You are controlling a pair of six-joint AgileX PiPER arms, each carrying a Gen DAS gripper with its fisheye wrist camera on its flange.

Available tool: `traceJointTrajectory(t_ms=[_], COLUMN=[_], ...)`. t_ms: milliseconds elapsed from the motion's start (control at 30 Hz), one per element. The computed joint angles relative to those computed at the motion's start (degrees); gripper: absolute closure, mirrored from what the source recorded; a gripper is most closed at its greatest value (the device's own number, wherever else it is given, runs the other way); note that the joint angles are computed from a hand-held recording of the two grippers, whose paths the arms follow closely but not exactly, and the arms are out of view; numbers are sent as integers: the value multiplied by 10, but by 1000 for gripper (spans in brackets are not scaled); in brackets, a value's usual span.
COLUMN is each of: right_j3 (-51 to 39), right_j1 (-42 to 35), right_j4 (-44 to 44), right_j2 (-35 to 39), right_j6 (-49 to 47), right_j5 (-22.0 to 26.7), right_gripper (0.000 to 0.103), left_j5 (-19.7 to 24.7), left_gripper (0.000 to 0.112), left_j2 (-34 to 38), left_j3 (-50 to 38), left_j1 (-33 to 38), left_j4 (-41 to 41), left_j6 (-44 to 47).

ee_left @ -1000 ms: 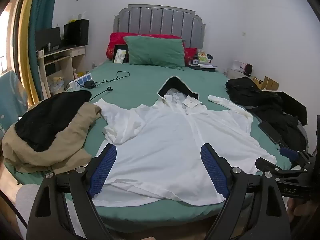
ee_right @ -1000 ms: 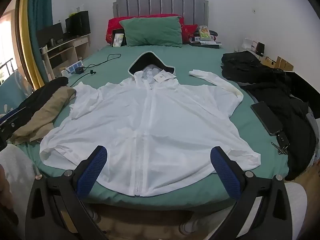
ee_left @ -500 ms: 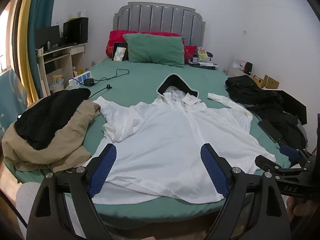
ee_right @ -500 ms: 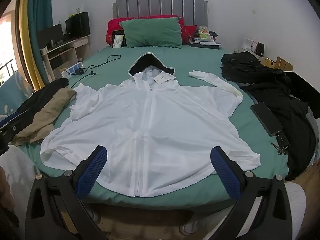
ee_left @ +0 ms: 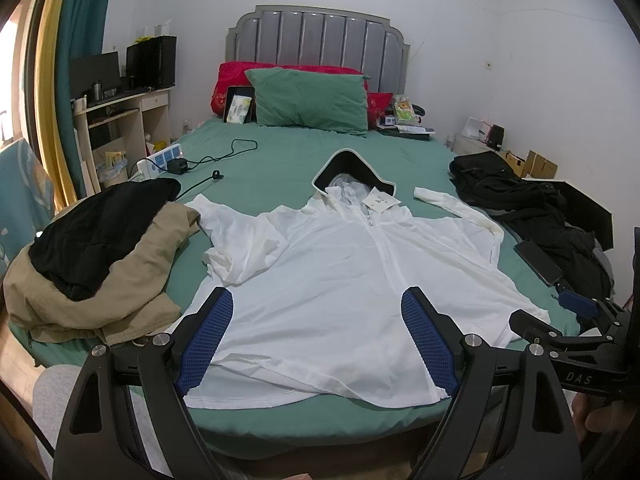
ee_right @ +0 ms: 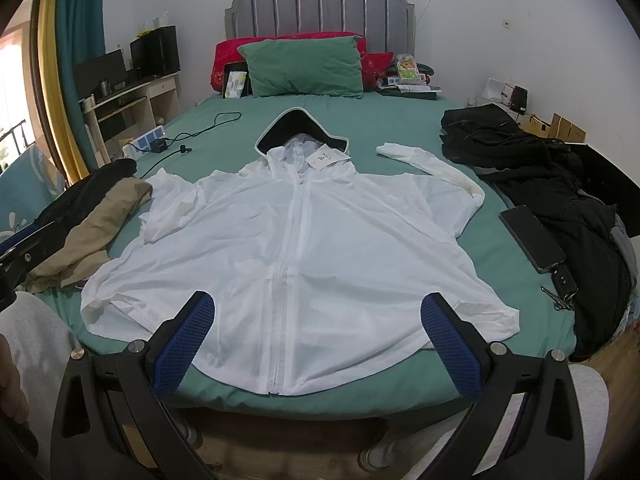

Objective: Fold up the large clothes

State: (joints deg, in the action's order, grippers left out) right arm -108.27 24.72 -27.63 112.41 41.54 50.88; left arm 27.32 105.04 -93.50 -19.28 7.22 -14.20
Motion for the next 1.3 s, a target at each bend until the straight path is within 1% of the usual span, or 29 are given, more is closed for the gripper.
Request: traceJointTrajectory(t_ms=[267,500,1300], right_j3=[0,0,2], right_j1=[0,0,0], right_j4=[1,0,0], right_j2=[-1,-1,-1], right_j6=[-1,0,1], right_j5=[0,0,-4], right_gripper=[1,1,1], left_j5=[-1,16,15], left_gripper=[24,24,24], left_j2=[0,2,2], left_j3=[1,-17,-16], left_j1=[1,-2,-1], left_j4=[-2,2,0], left_j6=[2,-3,-1])
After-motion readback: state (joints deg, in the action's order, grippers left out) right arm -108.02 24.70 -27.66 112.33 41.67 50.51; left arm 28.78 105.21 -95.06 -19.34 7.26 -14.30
